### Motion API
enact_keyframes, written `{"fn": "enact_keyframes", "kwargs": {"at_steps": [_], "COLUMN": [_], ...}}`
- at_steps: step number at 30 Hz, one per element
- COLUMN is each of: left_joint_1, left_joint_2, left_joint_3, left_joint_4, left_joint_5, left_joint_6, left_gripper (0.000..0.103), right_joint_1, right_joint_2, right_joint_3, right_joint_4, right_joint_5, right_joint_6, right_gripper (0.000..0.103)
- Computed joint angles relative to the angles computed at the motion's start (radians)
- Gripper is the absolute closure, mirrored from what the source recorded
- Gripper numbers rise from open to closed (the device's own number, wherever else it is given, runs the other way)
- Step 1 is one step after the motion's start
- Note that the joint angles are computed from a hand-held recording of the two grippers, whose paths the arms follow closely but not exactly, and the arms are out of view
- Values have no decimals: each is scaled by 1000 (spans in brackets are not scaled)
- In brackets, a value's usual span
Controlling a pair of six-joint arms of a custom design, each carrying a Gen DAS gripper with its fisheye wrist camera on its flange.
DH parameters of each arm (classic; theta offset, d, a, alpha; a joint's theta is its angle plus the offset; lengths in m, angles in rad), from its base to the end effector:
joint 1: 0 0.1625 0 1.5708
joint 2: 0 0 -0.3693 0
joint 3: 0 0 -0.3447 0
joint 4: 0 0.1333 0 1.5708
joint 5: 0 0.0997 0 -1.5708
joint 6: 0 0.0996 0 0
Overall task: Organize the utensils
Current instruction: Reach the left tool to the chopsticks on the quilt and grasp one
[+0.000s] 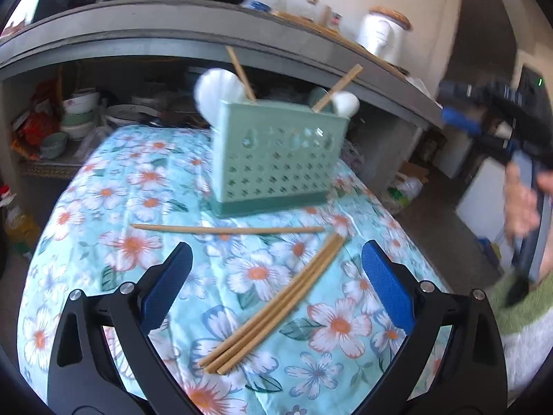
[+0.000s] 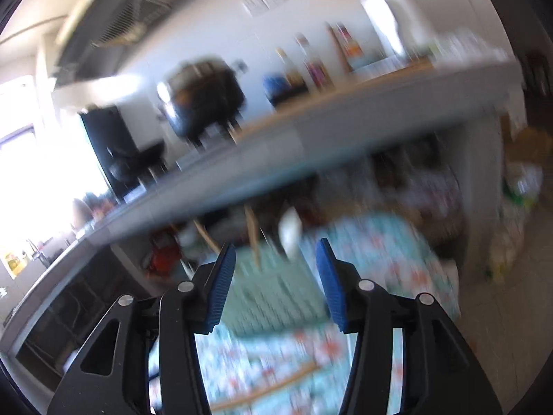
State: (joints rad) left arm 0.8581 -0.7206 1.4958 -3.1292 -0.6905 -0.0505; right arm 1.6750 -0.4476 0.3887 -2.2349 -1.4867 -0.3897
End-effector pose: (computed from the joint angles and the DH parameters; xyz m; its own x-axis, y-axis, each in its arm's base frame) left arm -0.2590 -0.6209 0.1903 -0.8599 -0.0221 -0.5100 0.4205 0.5357 -0.7322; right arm 0.2259 -0.7983 0.3342 -0.8818 -0.4303 0.1931 -0.4465 0.6295 -0.6360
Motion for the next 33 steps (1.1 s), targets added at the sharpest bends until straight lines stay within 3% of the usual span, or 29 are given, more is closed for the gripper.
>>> {"fn": "enact_keyframes", "kwargs": {"at_steps": [4, 10, 12, 18, 24, 29, 33], "left_joint_1": [5, -10, -14, -22, -5, -5, -20], "left_joint_2": [36, 162, 205, 334, 345, 379, 352], "left_joint_3": [-68, -201, -235, -331, -374, -400, -359], "left_joint_4": [142, 252, 255, 211, 372, 296, 316], "left_joint_5": [15, 111, 146, 283, 313, 334, 339], "left_joint_6": [36, 231, 309, 584, 517, 628, 607], "left_gripper": [9, 11, 31, 68, 87, 97, 98], "right_joint_1": [-62, -113, -118, -126, -132, -138, -140], "right_joint_2": [-102, -156, -147, -144, -142, -142, -148], "right_joint_3": [229, 354, 338, 336, 334, 333, 341], "right_joint_4": [-22, -21, 3, 25, 53, 57, 53], "right_joint_5": [-64, -80, -88, -58, -29, -17, -10], "right_joint_6": [118, 186, 179, 171, 170, 180, 182], "right_gripper": [55, 55, 55, 55, 55, 55, 55]}}
